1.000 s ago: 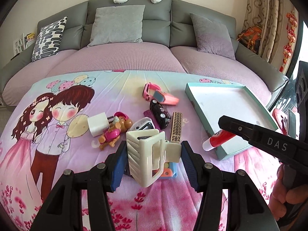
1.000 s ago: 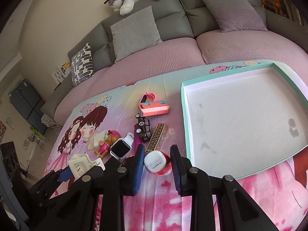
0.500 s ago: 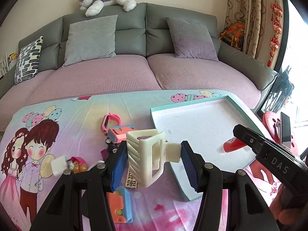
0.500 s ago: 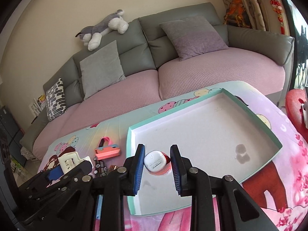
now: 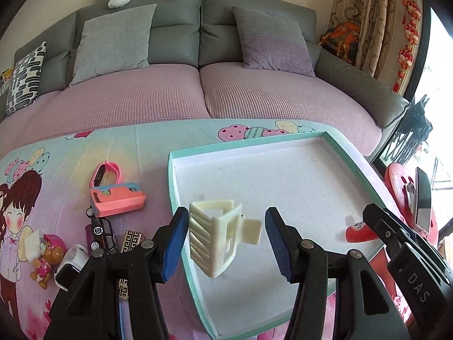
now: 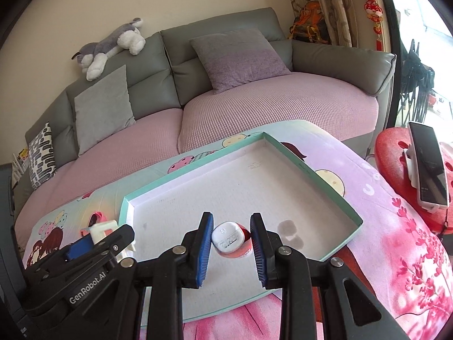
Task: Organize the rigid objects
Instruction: 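Carry the clip into the tray and open the left tool while the right tool carries the bottle over, then lower the red bottle into the tray and open the right tool, then move both tools back over the remaining items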
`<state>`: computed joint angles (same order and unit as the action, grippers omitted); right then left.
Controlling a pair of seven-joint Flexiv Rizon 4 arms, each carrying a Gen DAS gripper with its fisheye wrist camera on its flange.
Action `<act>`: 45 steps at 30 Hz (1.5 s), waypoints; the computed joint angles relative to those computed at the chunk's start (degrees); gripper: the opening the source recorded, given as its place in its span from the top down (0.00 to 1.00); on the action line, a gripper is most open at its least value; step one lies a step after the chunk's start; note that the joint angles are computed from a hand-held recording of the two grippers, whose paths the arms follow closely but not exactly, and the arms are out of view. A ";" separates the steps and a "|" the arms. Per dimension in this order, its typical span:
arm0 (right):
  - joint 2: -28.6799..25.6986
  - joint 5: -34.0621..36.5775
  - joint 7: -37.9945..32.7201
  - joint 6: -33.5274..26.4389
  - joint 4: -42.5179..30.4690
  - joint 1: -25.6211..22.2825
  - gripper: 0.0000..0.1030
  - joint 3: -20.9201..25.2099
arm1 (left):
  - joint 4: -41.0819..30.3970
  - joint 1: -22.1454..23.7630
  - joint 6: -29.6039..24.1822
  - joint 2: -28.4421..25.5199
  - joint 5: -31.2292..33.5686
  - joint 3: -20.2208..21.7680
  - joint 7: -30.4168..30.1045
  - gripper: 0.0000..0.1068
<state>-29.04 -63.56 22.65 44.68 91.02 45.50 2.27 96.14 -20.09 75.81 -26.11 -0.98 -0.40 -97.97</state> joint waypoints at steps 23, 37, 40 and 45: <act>-2.99 6.21 -9.10 -4.59 -4.09 1.49 0.34 0.28 | 3.97 -0.88 -1.73 4.09 7.18 6.54 -17.60 0.16; -7.74 10.27 -18.29 -5.70 -10.99 4.13 0.00 -0.95 | 8.77 3.06 -7.05 9.47 19.16 8.70 -31.37 0.16; -9.37 11.29 -21.23 -6.92 -13.67 5.08 0.00 -1.29 | 10.29 4.94 -7.17 10.68 19.38 8.22 -32.42 0.16; -11.65 11.93 -23.80 -3.78 -17.23 6.04 0.00 -2.12 | 13.43 8.15 -6.80 13.43 18.38 7.55 -32.86 0.16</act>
<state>-40.70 -51.63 -1.14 40.90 73.79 51.54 0.15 109.57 -11.94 69.01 -12.68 17.41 7.15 -130.83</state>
